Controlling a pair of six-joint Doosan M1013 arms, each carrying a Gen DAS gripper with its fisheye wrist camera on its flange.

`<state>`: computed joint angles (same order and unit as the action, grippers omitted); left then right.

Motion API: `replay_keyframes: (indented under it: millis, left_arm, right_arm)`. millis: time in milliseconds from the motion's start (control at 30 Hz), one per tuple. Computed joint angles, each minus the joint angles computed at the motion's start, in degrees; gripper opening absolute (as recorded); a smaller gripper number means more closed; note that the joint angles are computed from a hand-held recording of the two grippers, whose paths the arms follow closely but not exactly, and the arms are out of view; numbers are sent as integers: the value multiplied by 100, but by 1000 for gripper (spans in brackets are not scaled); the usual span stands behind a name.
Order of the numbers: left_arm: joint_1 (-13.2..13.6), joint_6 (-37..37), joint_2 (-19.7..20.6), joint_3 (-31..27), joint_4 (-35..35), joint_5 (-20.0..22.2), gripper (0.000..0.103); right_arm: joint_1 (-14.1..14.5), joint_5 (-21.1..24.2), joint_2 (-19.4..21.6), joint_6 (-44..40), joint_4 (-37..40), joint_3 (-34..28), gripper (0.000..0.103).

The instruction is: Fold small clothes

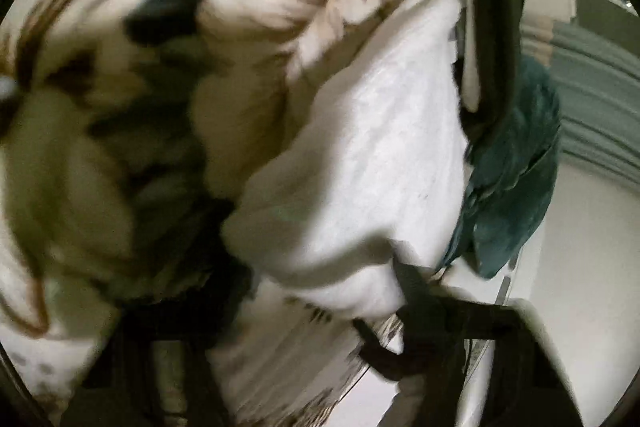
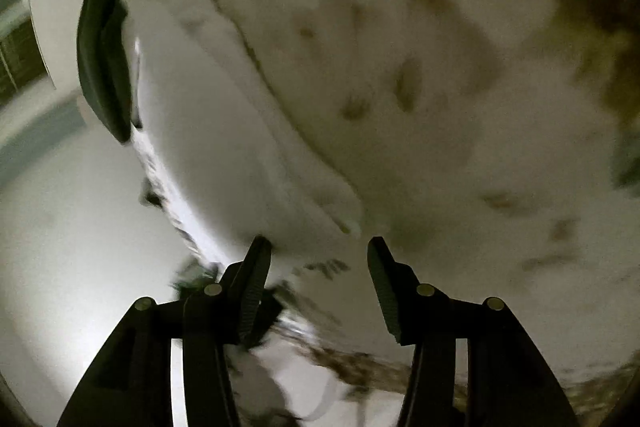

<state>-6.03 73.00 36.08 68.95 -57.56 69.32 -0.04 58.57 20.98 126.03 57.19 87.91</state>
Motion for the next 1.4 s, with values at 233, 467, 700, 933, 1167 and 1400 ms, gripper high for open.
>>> replay_keyframes:
  millis: [233,467,700,933,1167,1400]
  left_arm:
    - [-22,-61,77,-357,553,-23,15]
    - [-24,106,174,-571,782,462,22]
    - [-20,397,152,-1064,1065,1038,76]
    - [59,556,681,-1855,1205,693,84]
    - [-102,871,1833,-3432,1273,1810,84]
    - [-206,1268,2022,-3676,1032,1912,100]
  right_arm:
    - [243,-462,-157,844,-1257,-191,12]
    - [207,65,4,949,-1777,-463,3]
    - [220,873,276,-174,-1954,-1145,49]
    - [37,646,700,-919,-1457,-1532,89]
    - [11,917,1382,-2035,-100,-1908,92]
    - [139,1172,1684,-2146,158,-2217,94]
